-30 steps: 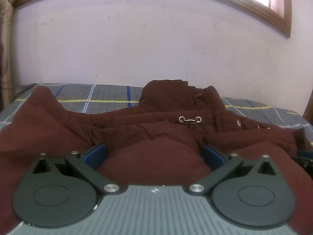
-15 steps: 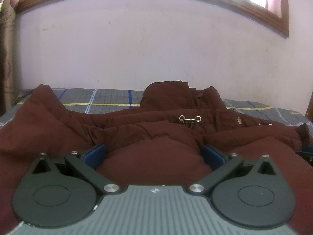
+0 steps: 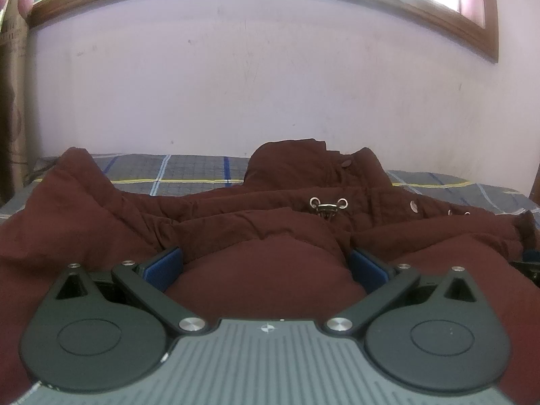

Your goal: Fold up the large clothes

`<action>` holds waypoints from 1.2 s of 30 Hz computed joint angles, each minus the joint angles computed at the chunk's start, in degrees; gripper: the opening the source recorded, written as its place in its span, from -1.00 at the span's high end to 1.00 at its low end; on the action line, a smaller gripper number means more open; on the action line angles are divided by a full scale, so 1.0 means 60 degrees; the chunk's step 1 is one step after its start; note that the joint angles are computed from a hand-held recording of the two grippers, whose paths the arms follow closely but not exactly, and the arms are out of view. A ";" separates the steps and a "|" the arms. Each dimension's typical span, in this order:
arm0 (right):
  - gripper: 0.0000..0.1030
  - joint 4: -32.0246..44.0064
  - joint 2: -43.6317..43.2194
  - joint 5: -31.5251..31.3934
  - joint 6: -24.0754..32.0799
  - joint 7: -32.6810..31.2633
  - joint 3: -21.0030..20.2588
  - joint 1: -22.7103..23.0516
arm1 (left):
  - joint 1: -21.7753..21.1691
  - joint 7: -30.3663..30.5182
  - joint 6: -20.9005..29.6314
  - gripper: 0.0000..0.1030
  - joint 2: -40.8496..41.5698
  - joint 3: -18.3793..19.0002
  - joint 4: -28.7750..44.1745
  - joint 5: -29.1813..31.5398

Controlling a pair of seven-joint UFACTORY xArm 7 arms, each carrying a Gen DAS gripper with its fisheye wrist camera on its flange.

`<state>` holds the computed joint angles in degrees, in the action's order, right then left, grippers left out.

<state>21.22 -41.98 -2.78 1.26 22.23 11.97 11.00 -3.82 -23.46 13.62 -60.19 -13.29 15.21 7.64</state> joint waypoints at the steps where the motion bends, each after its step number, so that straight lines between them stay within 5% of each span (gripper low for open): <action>1: -0.70 -0.0005 -0.0017 -0.0007 0.0022 0.0000 0.0006 -0.0005 | 0.0019 -0.0010 0.0020 -1.00 -0.0007 -0.0038 0.0009 0.0018; 10: -0.71 0.0095 0.0056 -0.0126 0.0135 0.0035 0.0152 -0.0153 | 0.0025 -0.0045 -0.0153 -1.00 -0.0012 0.0018 -0.0046 0.0061; 16: -0.72 0.0076 0.0090 -0.0203 0.0026 0.0080 0.0253 -0.0271 | -0.0536 0.0785 0.0611 -1.00 -0.0566 0.1110 0.0213 -0.0275; 24: -0.72 0.0000 0.0029 -0.0236 -0.0087 0.0174 0.0352 -0.0348 | 0.0095 0.2135 0.0901 -1.00 -0.0698 0.2516 0.0266 -0.0913; 26: -0.72 -0.0014 0.0012 -0.0253 -0.0091 0.0190 0.0378 -0.0372 | 0.0551 0.2093 0.1001 -1.00 -0.0590 0.2218 0.0212 -0.0804; 36: -0.75 -0.0018 -0.0045 -0.0316 -0.0072 0.0301 0.0538 -0.0501 | 0.0327 0.2756 0.0828 -1.00 -0.0675 0.2732 -0.0199 -0.1664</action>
